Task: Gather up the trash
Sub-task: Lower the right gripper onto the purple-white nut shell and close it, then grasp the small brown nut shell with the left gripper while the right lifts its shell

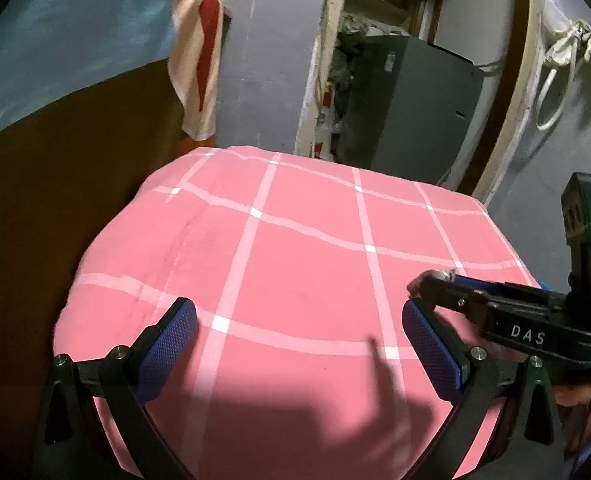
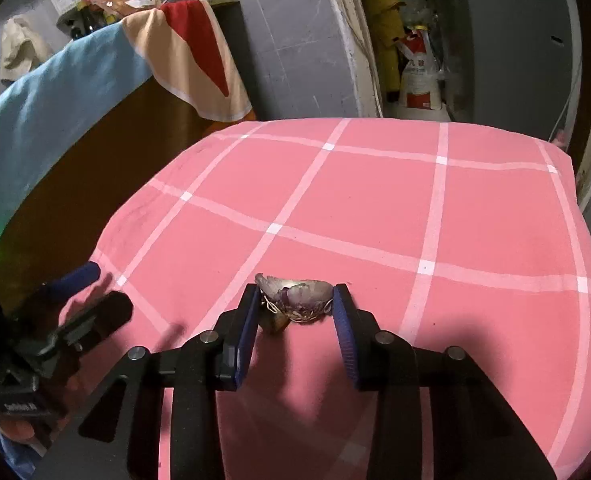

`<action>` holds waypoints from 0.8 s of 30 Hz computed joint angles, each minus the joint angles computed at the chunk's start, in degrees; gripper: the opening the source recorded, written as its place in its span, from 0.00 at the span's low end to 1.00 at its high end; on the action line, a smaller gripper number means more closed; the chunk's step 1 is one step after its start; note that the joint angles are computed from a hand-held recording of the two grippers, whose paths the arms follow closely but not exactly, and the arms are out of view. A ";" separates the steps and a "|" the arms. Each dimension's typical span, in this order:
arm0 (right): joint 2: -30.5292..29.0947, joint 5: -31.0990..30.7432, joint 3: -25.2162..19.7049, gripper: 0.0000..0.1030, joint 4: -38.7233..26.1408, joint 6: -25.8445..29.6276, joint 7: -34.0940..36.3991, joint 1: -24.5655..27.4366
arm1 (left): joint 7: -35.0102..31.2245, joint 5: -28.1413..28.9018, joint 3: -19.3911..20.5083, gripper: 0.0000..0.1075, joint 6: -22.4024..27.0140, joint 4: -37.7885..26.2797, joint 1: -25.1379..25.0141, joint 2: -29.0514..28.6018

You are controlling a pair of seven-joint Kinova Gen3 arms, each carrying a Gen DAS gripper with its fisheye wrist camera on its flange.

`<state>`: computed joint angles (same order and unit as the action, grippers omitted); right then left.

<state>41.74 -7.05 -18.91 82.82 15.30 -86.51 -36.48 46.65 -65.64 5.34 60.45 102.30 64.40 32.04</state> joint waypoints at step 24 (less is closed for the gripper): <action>-4.78 0.10 -4.57 0.31 12.23 -10.57 -1.28 8.85 | -21.31 2.64 -2.54 0.82 -12.76 -6.90 -4.27 2.52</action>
<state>36.97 -6.95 -23.49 95.05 4.73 -87.79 -27.63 25.34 -62.99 2.79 47.69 95.40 60.14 34.56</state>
